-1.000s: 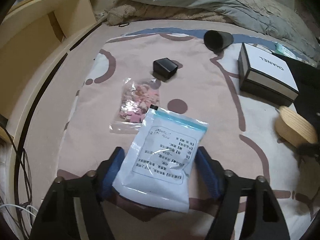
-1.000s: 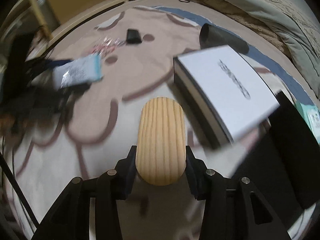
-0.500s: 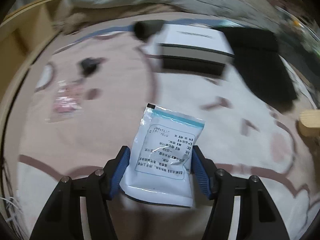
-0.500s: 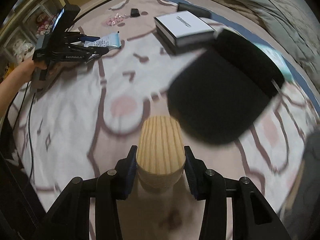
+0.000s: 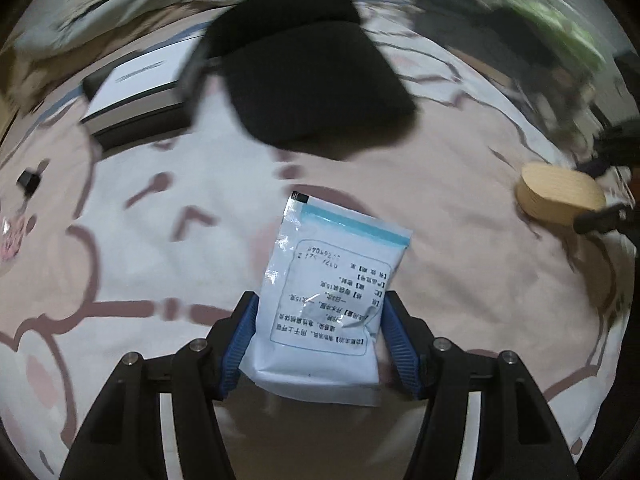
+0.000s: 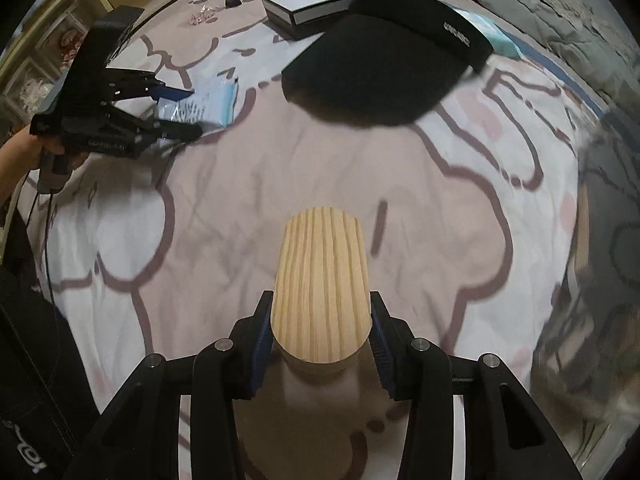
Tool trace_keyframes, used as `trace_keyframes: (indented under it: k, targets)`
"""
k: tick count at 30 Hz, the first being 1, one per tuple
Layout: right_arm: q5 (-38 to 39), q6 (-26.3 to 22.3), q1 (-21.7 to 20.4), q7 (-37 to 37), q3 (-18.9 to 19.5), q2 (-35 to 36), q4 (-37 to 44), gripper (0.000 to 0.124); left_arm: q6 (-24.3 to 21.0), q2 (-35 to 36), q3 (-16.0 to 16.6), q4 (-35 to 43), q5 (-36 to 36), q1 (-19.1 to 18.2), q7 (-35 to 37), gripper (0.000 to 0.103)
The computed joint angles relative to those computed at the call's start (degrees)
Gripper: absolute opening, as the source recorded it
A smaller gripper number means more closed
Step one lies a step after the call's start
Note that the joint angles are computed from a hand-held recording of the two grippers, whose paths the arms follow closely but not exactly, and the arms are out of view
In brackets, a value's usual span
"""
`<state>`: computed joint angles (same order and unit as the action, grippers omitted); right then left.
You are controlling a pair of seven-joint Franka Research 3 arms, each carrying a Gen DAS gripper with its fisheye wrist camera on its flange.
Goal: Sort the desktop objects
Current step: 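Lift wooden block with right gripper while left gripper lifts white packet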
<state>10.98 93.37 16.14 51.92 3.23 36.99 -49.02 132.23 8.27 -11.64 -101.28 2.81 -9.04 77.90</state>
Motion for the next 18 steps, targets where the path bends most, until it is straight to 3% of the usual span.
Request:
trace_keyframes:
  k: [9,13,18]
  targets:
    - [-1.06,5.43,-2.15,-1.60,-1.30,-8.51,-15.07,0.045,-0.69,2.05,-2.85,2.94,-4.37,-2.67,4.66,0.062]
    - [-1.77,9.07,-2.83,-3.02,-1.58,-12.68,-22.94,0.045,2.48,0.95,-2.71,0.18,1.65,-5.12,3.24,0.068]
    - [-0.16,17.34,-3.92,-6.63,-1.17,-17.75,-33.27,0.045,6.94,-0.01,-2.48,-2.70,0.23,-4.72,2.33,0.074]
